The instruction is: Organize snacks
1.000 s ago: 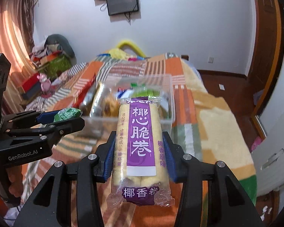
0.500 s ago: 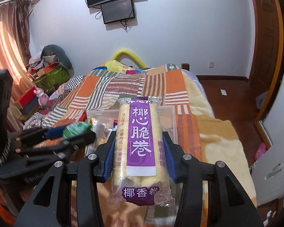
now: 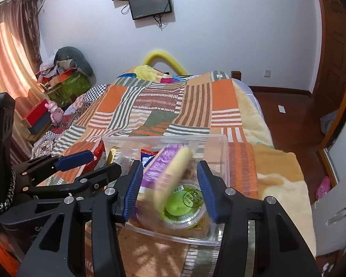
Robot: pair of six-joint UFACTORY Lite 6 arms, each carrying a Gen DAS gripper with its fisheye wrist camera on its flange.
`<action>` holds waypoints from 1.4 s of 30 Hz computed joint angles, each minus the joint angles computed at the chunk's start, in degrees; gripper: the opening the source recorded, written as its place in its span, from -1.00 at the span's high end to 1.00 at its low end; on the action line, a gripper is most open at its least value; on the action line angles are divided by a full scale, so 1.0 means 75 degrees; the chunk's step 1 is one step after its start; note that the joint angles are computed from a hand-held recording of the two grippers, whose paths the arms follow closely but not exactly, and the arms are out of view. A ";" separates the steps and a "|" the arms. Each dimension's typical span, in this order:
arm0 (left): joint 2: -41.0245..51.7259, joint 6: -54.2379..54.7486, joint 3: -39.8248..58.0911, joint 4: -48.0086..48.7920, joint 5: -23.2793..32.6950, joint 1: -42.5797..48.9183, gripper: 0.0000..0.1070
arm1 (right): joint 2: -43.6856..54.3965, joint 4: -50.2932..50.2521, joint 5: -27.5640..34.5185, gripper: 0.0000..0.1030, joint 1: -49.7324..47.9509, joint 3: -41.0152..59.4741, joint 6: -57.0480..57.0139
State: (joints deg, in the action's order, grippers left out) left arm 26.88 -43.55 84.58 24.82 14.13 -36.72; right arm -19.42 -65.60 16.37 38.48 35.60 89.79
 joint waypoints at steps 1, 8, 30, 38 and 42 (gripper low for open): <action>-0.0108 -0.0211 -0.0089 0.0229 -0.0012 -0.0035 -0.15 | -0.0060 0.0113 0.0052 0.11 0.0018 0.0005 -0.0139; -0.1716 -0.2978 -0.1230 0.3070 0.0158 -0.0530 -0.15 | -0.1282 0.0563 0.1452 0.11 0.0975 -0.0129 -0.0642; -0.7250 -0.6627 -0.4228 0.6850 0.5349 -0.4943 -0.82 | -0.2530 -0.1123 0.9246 -0.58 0.8546 0.0924 0.1478; -0.7581 -0.6988 -0.4610 0.6987 0.6813 -0.6193 -0.92 | -0.1986 -0.1168 0.9489 -0.87 0.8736 0.0993 0.1877; -0.7668 -0.7156 -0.4773 0.7027 0.7011 -0.6383 -0.92 | -0.1786 -0.1143 1.0008 -1.00 0.9154 0.0994 0.2174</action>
